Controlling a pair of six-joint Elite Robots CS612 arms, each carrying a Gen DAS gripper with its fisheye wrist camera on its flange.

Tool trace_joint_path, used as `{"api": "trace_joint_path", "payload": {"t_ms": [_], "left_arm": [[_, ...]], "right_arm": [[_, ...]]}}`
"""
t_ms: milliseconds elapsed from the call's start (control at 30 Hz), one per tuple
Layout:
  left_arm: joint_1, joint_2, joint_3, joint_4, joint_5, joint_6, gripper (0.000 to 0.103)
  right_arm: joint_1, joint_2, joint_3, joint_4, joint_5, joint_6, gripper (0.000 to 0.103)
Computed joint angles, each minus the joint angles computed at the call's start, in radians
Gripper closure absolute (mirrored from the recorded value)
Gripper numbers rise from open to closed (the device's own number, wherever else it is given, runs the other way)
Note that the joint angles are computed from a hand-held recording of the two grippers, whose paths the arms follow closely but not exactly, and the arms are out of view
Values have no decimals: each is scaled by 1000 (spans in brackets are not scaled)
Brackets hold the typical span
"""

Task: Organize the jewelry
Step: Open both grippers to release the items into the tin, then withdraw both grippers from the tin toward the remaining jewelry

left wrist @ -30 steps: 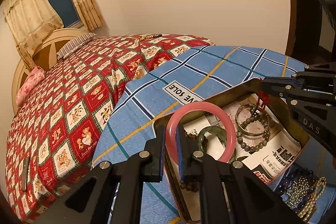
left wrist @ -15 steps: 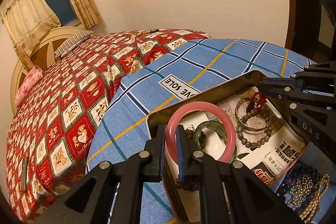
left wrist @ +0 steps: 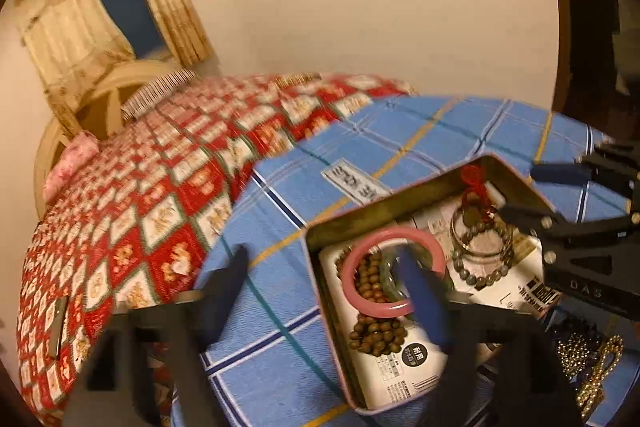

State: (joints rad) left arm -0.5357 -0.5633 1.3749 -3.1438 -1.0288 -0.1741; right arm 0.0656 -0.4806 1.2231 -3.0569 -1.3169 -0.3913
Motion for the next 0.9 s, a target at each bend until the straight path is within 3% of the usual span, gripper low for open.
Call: {"api": "trace_joint_path", "payload": {"t_ms": [267,533,900], "left_arm": [[-30,-61,148,-103,-32,-43,19],[-69,-84,240,-102,-53,-112,19],[-108,-96,291,-141,-143,-51,19]], "right_arm": [[-30,-52,121,-59,20,-1,52],[-69,-102,269,-166,14,51,46],[-90,-133,384,-203,37,29,46]]}}
